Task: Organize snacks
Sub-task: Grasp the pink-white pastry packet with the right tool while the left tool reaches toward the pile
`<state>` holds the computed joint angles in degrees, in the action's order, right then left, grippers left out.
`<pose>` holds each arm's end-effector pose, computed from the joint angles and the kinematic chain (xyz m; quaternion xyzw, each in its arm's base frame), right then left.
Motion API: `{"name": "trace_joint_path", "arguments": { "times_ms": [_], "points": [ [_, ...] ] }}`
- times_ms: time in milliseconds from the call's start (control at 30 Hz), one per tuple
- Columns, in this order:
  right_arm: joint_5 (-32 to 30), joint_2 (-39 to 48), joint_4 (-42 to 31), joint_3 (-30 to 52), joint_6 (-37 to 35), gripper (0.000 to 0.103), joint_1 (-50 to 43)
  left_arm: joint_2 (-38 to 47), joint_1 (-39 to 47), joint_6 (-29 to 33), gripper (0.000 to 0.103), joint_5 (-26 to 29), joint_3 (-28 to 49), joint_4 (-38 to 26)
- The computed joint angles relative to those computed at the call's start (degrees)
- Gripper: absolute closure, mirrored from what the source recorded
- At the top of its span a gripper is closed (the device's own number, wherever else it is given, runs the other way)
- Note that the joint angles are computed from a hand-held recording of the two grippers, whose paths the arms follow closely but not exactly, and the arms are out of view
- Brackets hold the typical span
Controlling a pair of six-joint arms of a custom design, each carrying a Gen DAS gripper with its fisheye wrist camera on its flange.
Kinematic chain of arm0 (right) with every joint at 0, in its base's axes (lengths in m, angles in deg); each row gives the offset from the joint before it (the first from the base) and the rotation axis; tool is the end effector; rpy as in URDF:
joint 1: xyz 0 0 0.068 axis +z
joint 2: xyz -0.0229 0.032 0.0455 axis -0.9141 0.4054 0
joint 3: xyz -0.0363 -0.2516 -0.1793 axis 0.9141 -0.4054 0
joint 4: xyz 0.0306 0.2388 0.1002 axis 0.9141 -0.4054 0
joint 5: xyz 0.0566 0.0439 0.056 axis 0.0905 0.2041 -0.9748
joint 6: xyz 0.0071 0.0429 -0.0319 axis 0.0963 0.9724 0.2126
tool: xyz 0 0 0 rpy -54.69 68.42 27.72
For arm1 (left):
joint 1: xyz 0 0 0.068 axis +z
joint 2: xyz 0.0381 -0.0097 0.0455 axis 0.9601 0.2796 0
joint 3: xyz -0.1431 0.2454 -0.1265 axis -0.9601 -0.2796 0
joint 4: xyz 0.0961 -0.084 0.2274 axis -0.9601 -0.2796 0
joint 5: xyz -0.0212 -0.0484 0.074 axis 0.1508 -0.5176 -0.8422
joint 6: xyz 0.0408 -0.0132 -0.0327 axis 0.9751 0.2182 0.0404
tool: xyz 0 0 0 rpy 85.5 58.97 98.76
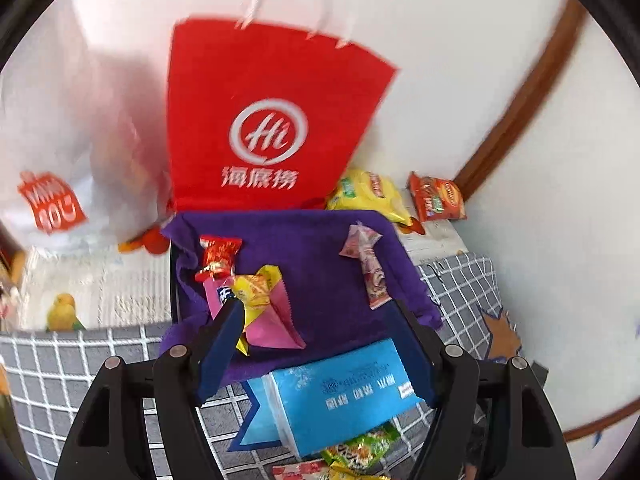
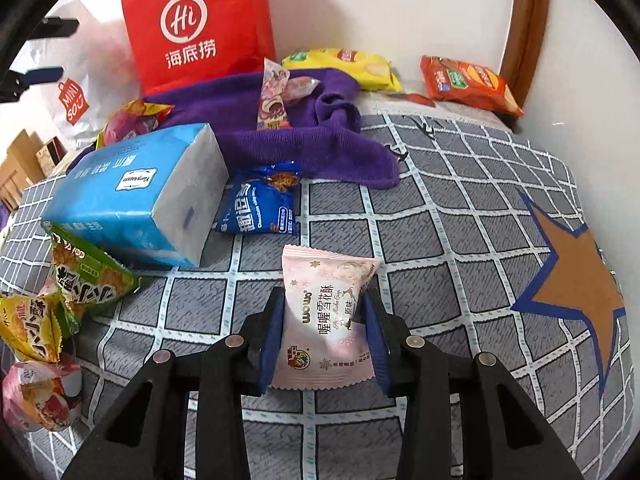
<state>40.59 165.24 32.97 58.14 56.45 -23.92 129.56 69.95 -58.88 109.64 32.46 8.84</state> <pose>0.2244 0.1846 0.0056 0.0524 0.9494 0.0230 0.3088 0.3687 -0.0390 0.1838 0.1299 0.9276 -0.1960 0.2903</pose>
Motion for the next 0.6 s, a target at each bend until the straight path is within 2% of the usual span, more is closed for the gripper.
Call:
{"name": "trace_joint_path", "arguments": {
  "times_ms": [133,233,367,533,600],
  "points": [
    [0.19,0.18,0.14,0.32,0.03,0.061,0.01,-5.51,-0.75,1.06,0.031,-0.62,-6.37,2.98],
    [-0.36,0.06,0.75,0.08,-0.26,0.060,-0.18,-6.48,-1.41,2.57,0.031,-2.03,-8.67,1.67],
    [-0.02,0.02,0.56,0.05,-0.32,0.062,0.22,-7.46,-1.66,2.40,0.031,-3.83,-13.89,4.41],
    [-2.52,-2.09,3.06,-2.85,1.14,0.068,-0.06,-9.56,-1.82,5.13,0.031,-1.61,-20.95,6.73],
    [-1.57,-3.87,4.38,-4.61,2.10,0.068,1.03,-9.75,-2.23,7.38,0.031,-0.77,-24.25,8.52]
  ]
}}
